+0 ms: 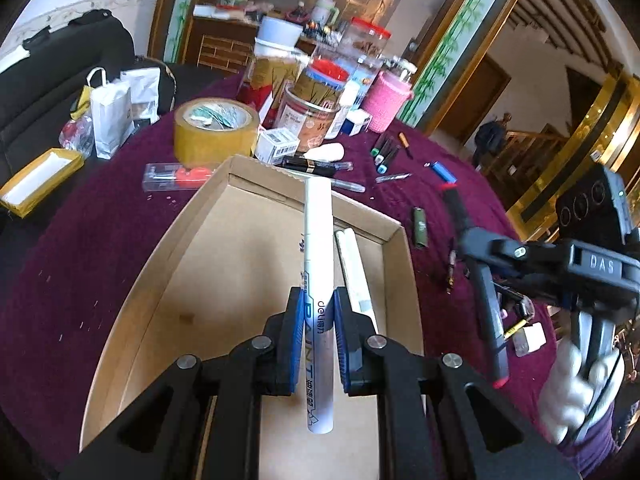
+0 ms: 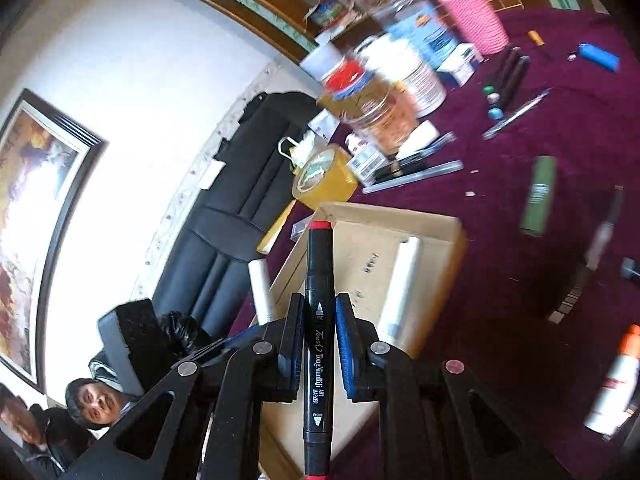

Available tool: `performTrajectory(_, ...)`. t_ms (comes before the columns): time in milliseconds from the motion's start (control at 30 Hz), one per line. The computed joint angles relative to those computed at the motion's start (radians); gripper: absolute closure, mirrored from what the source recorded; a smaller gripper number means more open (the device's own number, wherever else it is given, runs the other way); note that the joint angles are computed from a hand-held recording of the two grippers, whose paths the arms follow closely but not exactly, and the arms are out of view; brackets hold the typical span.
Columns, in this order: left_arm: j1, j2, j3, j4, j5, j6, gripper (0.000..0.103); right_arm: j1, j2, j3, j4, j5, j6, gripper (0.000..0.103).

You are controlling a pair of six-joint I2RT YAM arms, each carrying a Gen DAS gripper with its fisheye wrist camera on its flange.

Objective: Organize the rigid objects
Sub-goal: 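Lower both markers into the tray and open both tools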

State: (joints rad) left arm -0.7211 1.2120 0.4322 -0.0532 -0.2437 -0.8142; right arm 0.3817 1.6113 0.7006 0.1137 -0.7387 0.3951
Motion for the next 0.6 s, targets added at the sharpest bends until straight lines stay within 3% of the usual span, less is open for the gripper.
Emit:
performTrajectory(133,0.131,0.139,0.047,0.076,0.14,0.03,0.089,0.132,0.165,0.124,0.014,0.154,0.066,0.086)
performTrajectory(300,0.22,0.314,0.102,0.128,0.219,0.043,0.089,0.187,0.313,0.264,-0.054,0.298,0.071,0.086)
performTrajectory(400,0.227,0.315,0.075,0.178,0.236,0.029,0.089,0.187,0.362,0.317,-0.095,0.337,0.062,0.085)
performTrajectory(500,0.225,0.287,0.044,0.211,0.238,0.017,0.078,0.177,0.375,0.317,-0.078,0.351,0.073,0.082)
performTrajectory(600,0.195,0.207,0.015,0.184,0.194,-0.008,0.068,0.182,0.332,0.281,-0.063,0.389,0.033,0.067)
